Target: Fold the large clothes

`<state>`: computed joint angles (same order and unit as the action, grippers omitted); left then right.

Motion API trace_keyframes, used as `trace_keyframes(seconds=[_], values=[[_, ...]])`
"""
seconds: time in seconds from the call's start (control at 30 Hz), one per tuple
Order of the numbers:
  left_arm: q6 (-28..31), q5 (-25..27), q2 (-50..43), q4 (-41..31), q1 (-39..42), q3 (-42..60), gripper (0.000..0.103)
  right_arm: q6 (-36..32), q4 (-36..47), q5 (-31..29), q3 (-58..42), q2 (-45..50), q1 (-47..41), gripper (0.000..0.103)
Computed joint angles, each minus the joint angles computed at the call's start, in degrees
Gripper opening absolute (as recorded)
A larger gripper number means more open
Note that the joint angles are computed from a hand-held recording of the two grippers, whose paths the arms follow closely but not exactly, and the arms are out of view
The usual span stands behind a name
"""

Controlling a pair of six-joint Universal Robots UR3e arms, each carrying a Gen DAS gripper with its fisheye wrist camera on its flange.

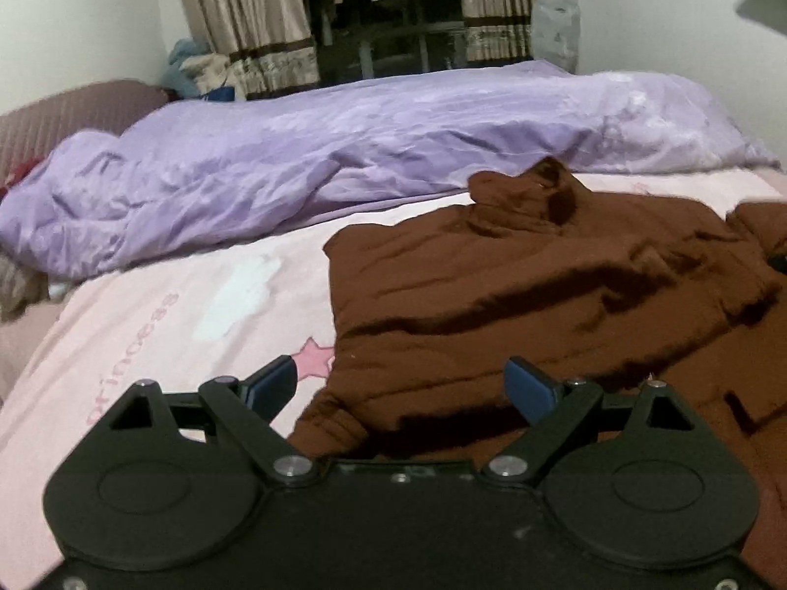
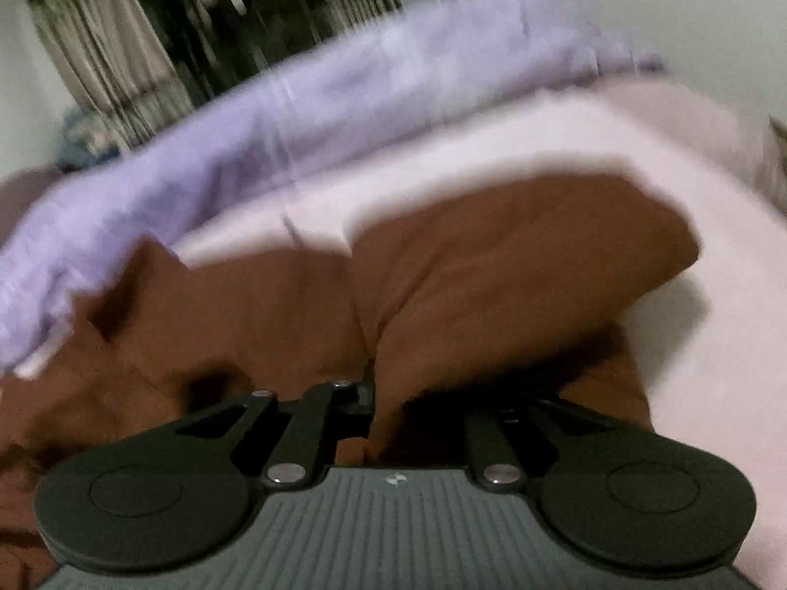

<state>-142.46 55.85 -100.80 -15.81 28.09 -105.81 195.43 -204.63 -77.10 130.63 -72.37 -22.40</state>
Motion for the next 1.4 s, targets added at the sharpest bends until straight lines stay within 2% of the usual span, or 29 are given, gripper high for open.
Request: trace_keyframes(seconds=[0.07,0.13,0.17,0.23,0.33,0.4,0.43,0.5,0.57,0.7,0.77,0.83,0.87,0.97,1.03,1.1,1.2,1.27,1.33,1.4], values=[[-1.5,2.8,-4.1,2.8,-4.7,2.2,0.093,-1.6,-0.6,0.7,1.7,-2.1,-0.7,0.012],[-3.2,4.9,-8.4,5.3,-7.5,5.4,0.093,-0.2,-1.8,2.1,2.3,-3.4,-2.0,0.011],[-3.2,4.9,-8.1,5.8,-7.4,5.1,0.093,0.0,-1.6,2.6,2.2,-4.2,-2.1,0.007],[-4.0,6.3,-8.1,7.3,-7.9,4.5,0.093,0.4,-3.8,-0.6,0.3,-4.6,1.4,0.007],[-7.3,9.2,-10.9,6.8,-8.0,8.8,0.093,1.6,-5.5,-7.4,-7.5,-2.4,9.8,0.006],[-9.6,11.6,-13.1,4.3,-8.7,13.0,0.093,2.5,-7.2,-8.2,-11.8,-1.3,15.1,0.006],[-10.7,12.9,-14.2,2.7,-9.3,15.2,0.093,2.5,-7.2,-11.0,-15.5,0.4,19.6,0.006],[-12.5,14.7,-16.4,0.6,-10.3,18.8,0.093,0.2,-4.2,-15.5,-24.1,5.2,28.2,0.006],[-13.3,15.0,-17.4,-0.5,-10.6,20.2,0.093,-0.5,-0.8,-16.8,-31.3,11.3,33.7,0.006],[-13.3,16.6,-19.6,-0.7,-12.0,21.0,0.093,6.8,8.9,-14.9,-42.0,23.1,37.4,0.007],[-12.8,17.1,-21.0,-0.4,-12.4,21.2,0.093,8.5,7.4,-17.5,-43.7,28.5,38.8,0.009],[-12.6,18.0,-22.3,-0.3,-13.0,21.7,0.093,9.2,-0.3,-17.6,-40.3,30.5,38.8,0.009],[-12.6,18.3,-23.2,-0.1,-13.2,22.0,0.093,10.1,-1.6,-16.6,-38.9,29.8,38.3,0.009],[-13.0,19.2,-24.8,-0.2,-13.9,23.0,0.093,10.2,-1.8,-14.2,-37.6,28.7,36.8,0.009],[-14.1,19.2,-24.9,-0.5,-14.1,23.3,0.093,9.6,-0.4,-16.3,-39.7,29.4,38.3,0.009],[-14.0,18.0,-24.1,-0.5,-13.8,22.5,0.093,8.0,2.0,-17.1,-42.8,30.2,39.2,0.019],[-13.6,18.9,-23.6,0.0,-14.4,22.0,0.093,6.5,5.6,-16.6,-43.5,28.4,39.6,0.035],[-13.6,19.0,-23.2,0.5,-14.4,21.4,0.093,7.4,6.5,-15.4,-40.9,25.5,39.1,0.061],[-13.8,18.4,-22.7,0.9,-14.2,20.5,0.093,9.5,6.1,-16.3,-36.8,22.0,39.2,0.075],[-13.8,17.9,-22.1,0.9,-14.1,19.6,0.093,11.0,7.7,-18.2,-33.4,18.3,39.4,0.075]])
